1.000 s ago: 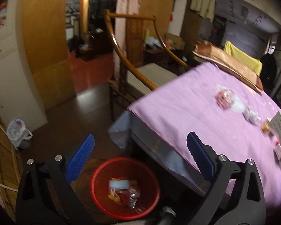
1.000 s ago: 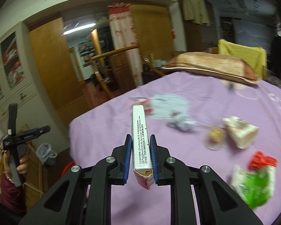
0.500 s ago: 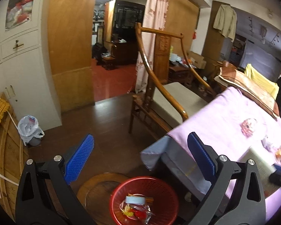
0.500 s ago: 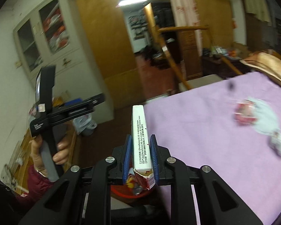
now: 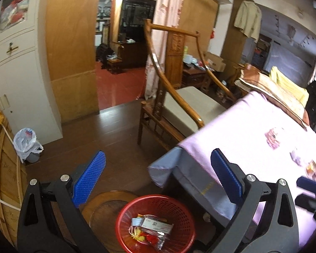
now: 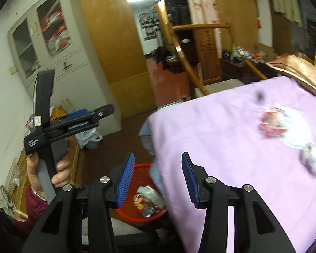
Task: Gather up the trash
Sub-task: 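Bring both tools back over the table toward the remaining trash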
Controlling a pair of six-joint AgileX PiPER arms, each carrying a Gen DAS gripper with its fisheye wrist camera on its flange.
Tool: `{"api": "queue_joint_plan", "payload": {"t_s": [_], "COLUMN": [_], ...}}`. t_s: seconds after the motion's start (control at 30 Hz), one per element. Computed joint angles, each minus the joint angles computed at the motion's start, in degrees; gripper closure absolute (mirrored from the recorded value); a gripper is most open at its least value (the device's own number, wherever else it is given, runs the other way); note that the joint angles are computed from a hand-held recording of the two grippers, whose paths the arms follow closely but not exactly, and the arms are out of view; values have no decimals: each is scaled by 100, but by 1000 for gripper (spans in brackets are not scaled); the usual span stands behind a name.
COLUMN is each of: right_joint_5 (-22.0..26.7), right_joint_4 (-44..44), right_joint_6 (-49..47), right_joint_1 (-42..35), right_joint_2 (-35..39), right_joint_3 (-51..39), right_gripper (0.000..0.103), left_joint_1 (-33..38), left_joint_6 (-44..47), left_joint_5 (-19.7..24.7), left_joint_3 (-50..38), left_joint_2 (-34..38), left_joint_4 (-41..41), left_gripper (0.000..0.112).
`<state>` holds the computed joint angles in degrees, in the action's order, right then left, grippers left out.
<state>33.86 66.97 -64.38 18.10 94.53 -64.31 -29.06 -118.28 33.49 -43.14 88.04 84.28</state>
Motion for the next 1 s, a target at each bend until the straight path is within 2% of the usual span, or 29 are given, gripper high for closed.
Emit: {"api": "queue_joint_plan", "payload": {"t_s": [0.23,0.43,0.5,0.6,0.83,1.0], "right_joint_5": [163,657,840,1074,774,469], "right_joint_4": [806,1363,1470,1605,1915,2227], "right_joint_6": [-957,-1937,-2181,-2529,-3203,-3481], "right_joint_1": [-1331,-2957,-3475,-4286,-5423,-5810], "right_joint_2": [-606,-993,-1017,-986,-649,-16], "right_joint_3": [875,1595,1725,1879,1915,1697], "right_gripper": [51,41,34,28,9,7], "left_joint_1": [-725,-1444,-1612,-1780,-1866,-1936], "left_joint_6": [753,1879,2228,2793,4582,5812], "left_joint_5": [-157,72,111,151,16,480], "left_joint_3": [-629,-1690,-2048,-2668,-4435,-5922], "left_joint_2": [403,1189,1465,1922,3166,4081], "left_joint_4": [-618,-1423,-1637,-2017,-3390,-4164], "left_gripper": [16,16,16,16,16,16]}}
